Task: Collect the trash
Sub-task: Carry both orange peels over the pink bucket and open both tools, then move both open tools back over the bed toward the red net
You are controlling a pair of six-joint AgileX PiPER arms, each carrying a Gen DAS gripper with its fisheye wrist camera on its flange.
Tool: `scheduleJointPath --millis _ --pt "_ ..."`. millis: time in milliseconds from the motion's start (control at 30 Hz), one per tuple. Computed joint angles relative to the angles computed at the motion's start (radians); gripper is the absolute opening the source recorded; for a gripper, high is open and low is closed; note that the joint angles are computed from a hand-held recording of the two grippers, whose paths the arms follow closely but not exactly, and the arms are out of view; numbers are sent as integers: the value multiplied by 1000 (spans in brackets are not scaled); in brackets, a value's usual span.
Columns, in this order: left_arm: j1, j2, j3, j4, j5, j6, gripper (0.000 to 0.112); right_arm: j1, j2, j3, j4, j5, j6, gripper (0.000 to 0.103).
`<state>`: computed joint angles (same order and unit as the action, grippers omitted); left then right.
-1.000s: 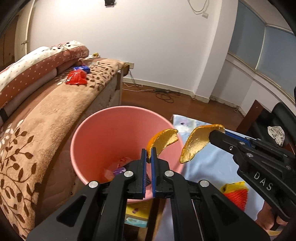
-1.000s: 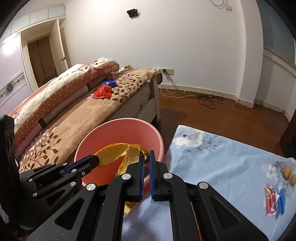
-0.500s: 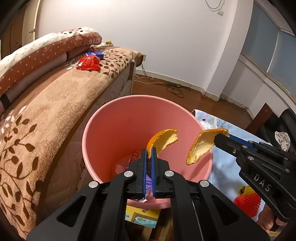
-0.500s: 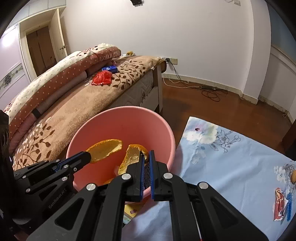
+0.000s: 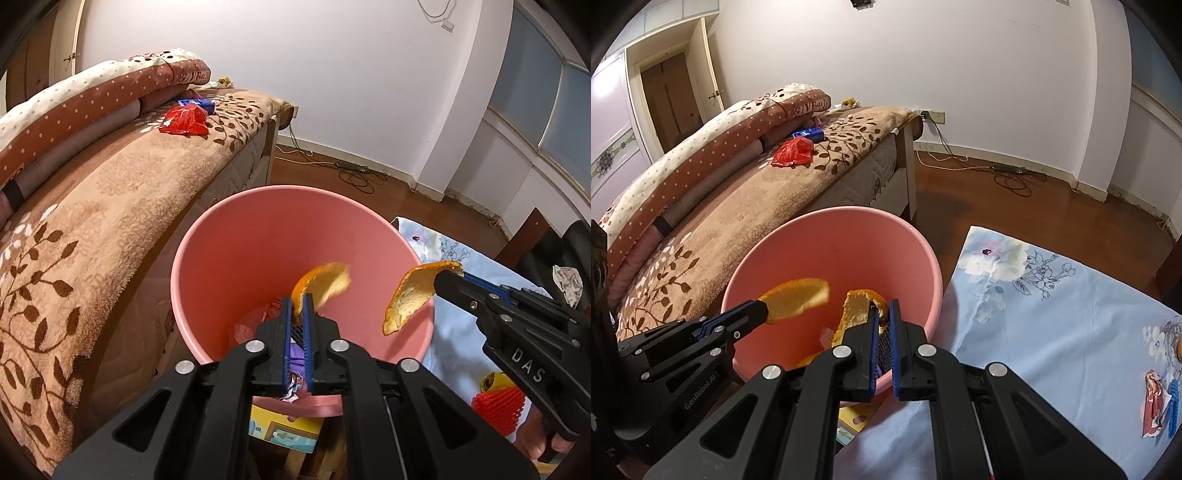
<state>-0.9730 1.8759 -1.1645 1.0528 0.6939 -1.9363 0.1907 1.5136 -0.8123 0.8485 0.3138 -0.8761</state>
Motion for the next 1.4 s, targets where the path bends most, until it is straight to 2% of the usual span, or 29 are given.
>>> scheduleJointPath --millis 67,133,533,767,1033,1167,1267,1400 --pt "-7 -6 2 7 8 -10 28 -2 -8 3 2 6 -2 12" --pt "-16 -14 6 23 15 -29 34 -6 -20 8 10 10 -10 17" --pt "-70 -30 -23 10 58 -7 37 -87 -145 98 113 50 -137 32" --pt "-118 -22 -72 -3 81 22 37 -236 -269 177 168 167 -242 37" --pt "-180 46 -182 -46 111 121 37 -531 -376 263 217 368 -428 39" --pt "-195 83 -227 -76 78 157 39 -719 -379 290 224 468 -533 39" --pt "-204 108 -251 -82 51 167 48 -870 -358 300 223 533 -614 40" --pt "-211 150 -298 -106 -7 216 48 -1069 -288 285 210 594 -706 40"
